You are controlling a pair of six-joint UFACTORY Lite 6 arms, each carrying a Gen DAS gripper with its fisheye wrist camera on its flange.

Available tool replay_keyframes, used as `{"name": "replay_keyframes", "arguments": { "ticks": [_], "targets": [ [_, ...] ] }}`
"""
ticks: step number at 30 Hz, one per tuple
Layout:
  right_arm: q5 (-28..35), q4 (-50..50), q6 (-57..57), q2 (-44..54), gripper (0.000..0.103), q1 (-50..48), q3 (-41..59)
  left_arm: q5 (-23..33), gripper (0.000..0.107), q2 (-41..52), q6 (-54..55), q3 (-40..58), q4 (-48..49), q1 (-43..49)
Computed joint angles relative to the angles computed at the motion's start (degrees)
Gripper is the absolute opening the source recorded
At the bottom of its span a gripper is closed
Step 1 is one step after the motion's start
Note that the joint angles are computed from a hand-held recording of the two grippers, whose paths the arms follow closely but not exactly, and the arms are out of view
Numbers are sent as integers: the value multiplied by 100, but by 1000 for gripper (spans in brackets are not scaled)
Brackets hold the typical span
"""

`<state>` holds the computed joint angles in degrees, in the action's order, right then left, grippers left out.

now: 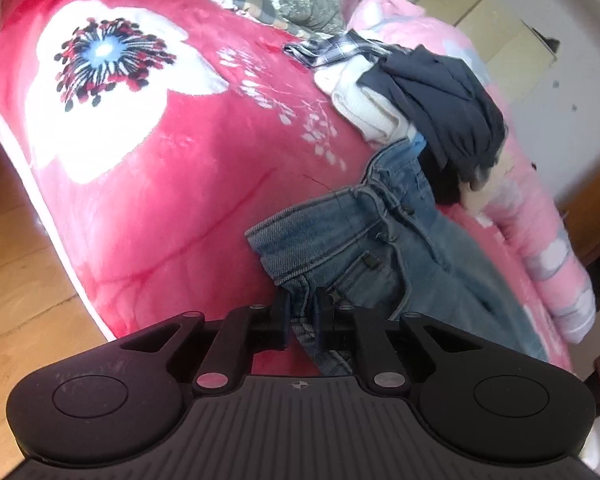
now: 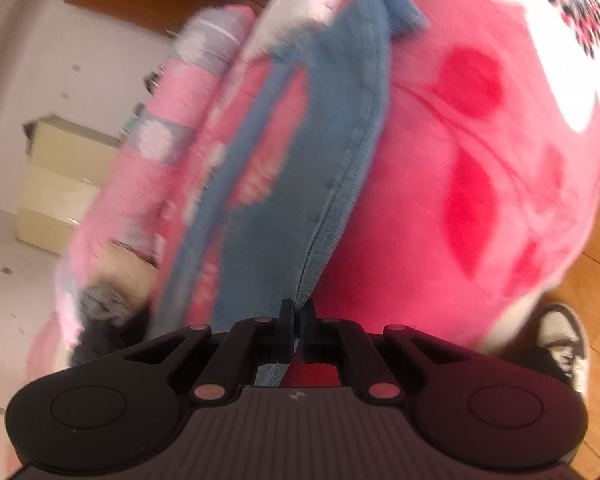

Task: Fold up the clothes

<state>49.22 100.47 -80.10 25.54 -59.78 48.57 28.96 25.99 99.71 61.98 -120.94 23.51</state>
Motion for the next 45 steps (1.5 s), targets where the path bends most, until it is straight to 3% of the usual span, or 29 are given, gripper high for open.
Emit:
{"name": "replay_keyframes", "arguments": {
  "ticks": [2, 5, 6, 9, 11, 13, 15, 18, 21, 23, 28, 35, 45],
  "targets": [
    [254, -90, 91, 161, 6, -219, 50, 5, 22, -134, 167, -84, 129, 52],
    [-263, 146, -286, -586, 26, -334, -361, -192, 40, -533, 776, -378, -177, 130],
    [-513, 341, -550, -960, 27, -365, -578, -289, 41, -698, 1089, -503, -420, 123],
    [-331, 370, -750, -2259, 27, -521, -1201, -522, 44, -1234, 1957, -846, -1192, 25],
    [230, 223, -441, -3216, 34, -596, -1474, -574, 51, -1446, 1955, -889, -1235, -113],
    [743, 245, -124, -3960, 60, -614, -1525, -681, 53, -1511, 1747, -773, -1030, -353],
    [1416, 401, 261, -4493, 70, -703, -1416, -816, 55, -1507, 1512, -624, -819, -651],
    [2558, 532, 1083, -4533, 82, -989, -877, -945, 56, -1476, 1437, -478, -820, -1097],
    [3775, 746, 1526, -4210, 102, -1135, -487, -1028, 57, -1447, 1882, -467, -1379, -1544],
    [4197, 829, 1739, -4061, 102, -1128, -318, -1147, 57, -1403, 2043, -438, -1660, -1820],
    [4272, 678, 2250, -3721, 102, -1010, 92, -1278, 57, -1240, 1607, -305, -1329, -2108],
    [4764, 746, 2502, -3666, 102, -1152, 15, -1410, 57, -1343, 2039, -406, -1788, -2186],
    [4322, 813, 2527, -3342, 103, -424, 74, -1416, 58, -1284, 2057, -423, -1826, -2218]
  ]
}}
